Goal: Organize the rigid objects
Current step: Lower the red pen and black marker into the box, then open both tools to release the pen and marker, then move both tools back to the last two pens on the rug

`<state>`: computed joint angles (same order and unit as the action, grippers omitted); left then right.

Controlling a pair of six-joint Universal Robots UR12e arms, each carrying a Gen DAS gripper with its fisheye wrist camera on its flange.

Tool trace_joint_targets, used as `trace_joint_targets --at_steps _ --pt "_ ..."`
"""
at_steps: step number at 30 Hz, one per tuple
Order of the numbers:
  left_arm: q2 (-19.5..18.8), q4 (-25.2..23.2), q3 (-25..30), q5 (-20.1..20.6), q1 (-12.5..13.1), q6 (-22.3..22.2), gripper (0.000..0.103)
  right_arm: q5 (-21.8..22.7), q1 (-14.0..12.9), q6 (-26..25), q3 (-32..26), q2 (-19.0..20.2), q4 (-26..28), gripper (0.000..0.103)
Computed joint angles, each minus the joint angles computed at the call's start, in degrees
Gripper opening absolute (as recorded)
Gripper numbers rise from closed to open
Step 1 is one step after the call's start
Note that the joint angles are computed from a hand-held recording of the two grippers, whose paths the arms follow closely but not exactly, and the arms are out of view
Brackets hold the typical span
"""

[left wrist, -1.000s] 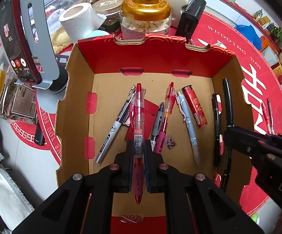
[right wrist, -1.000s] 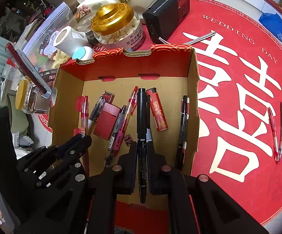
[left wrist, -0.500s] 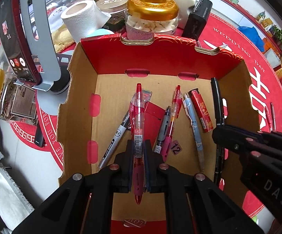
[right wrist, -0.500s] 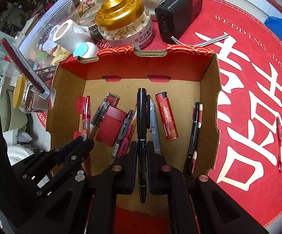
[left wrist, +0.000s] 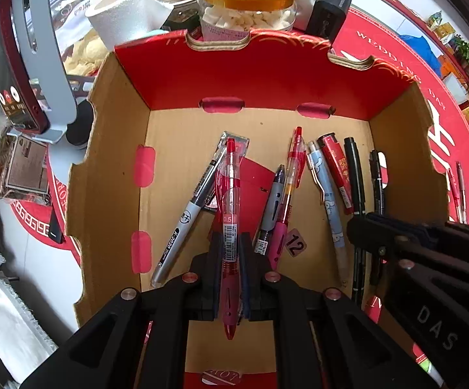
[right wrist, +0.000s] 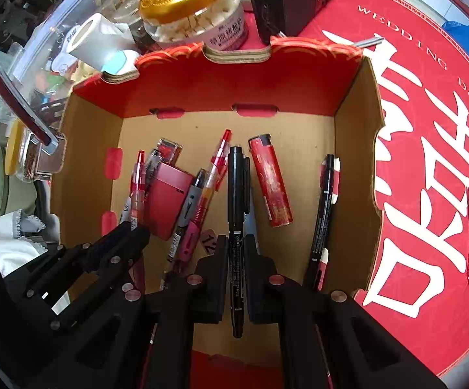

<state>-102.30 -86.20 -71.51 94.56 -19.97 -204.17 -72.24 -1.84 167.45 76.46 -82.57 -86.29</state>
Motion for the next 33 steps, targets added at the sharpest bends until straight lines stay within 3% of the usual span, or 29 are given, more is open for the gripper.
trace_joint_targets --at_steps 7,9,10,11,12,13,14,15,16,17,18,21,25,29,33 --pt "-0.3 0.1 -0.4 0.0 0.0 -0.4 0.011 -1.1 0.5 -0.5 0.3 0.5 0.4 0.011" --pt "-0.2 0.2 -0.7 -0.9 0.2 -0.2 0.022 0.0 0.2 -0.7 0.2 0.7 1.2 0.011" --pt "-0.2 -0.2 -0.8 -0.8 0.2 -0.1 0.043 0.3 0.1 -0.6 0.3 0.6 0.9 0.011" --pt "-0.2 -0.4 -0.8 -0.7 0.3 -0.2 0.071 0.2 -0.1 -0.6 0.4 0.5 0.6 0.021" --pt "0.0 -0.1 -1.2 -1.3 0.5 -0.8 0.081 0.6 -0.3 -0.7 0.6 0.2 -0.1 0.033" --pt "0.2 -0.1 -1.5 -1.6 0.6 -1.5 0.087 3.0 -0.8 -1.5 0.9 -0.2 -0.2 0.038" --pt "0.4 0.5 -1.9 -2.3 0.8 -1.8 0.087 4.3 -1.1 -2.2 0.8 -0.4 0.0 0.053" --pt "0.6 1.0 -2.1 -3.0 1.0 -1.9 0.089 4.7 -1.1 -2.6 0.8 -0.7 -0.5 0.062" --pt "1.1 2.7 -3.2 -4.3 1.2 -2.3 0.094 2.8 -0.7 -1.8 1.1 -1.1 -2.2 0.075" --pt "1.4 4.3 -4.1 -5.7 1.4 -2.7 0.102 2.2 -0.8 -1.5 1.4 -1.6 -3.8 0.078" --pt "1.5 5.8 -4.7 -6.6 1.4 -3.2 0.103 2.7 -1.1 -1.3 1.3 -1.8 -3.8 0.078" --pt "1.0 7.4 -4.6 -3.2 -0.2 -3.5 0.103 5.8 -3.1 -0.8 0.9 -2.4 -2.3 0.078" --pt "0.2 8.2 -4.0 -2.8 -1.7 -4.1 0.103 6.3 -6.0 -0.6 1.7 -4.4 -3.8 0.078" --pt "-1.6 8.0 -1.4 -2.9 -4.3 -3.9 0.103 4.1 -10.2 1.8 4.1 -7.1 -6.0 0.078" --pt "-4.2 10.2 2.0 -5.1 -6.5 -4.0 0.103 0.0 -14.8 7.4 6.8 -9.3 -7.0 0.078"
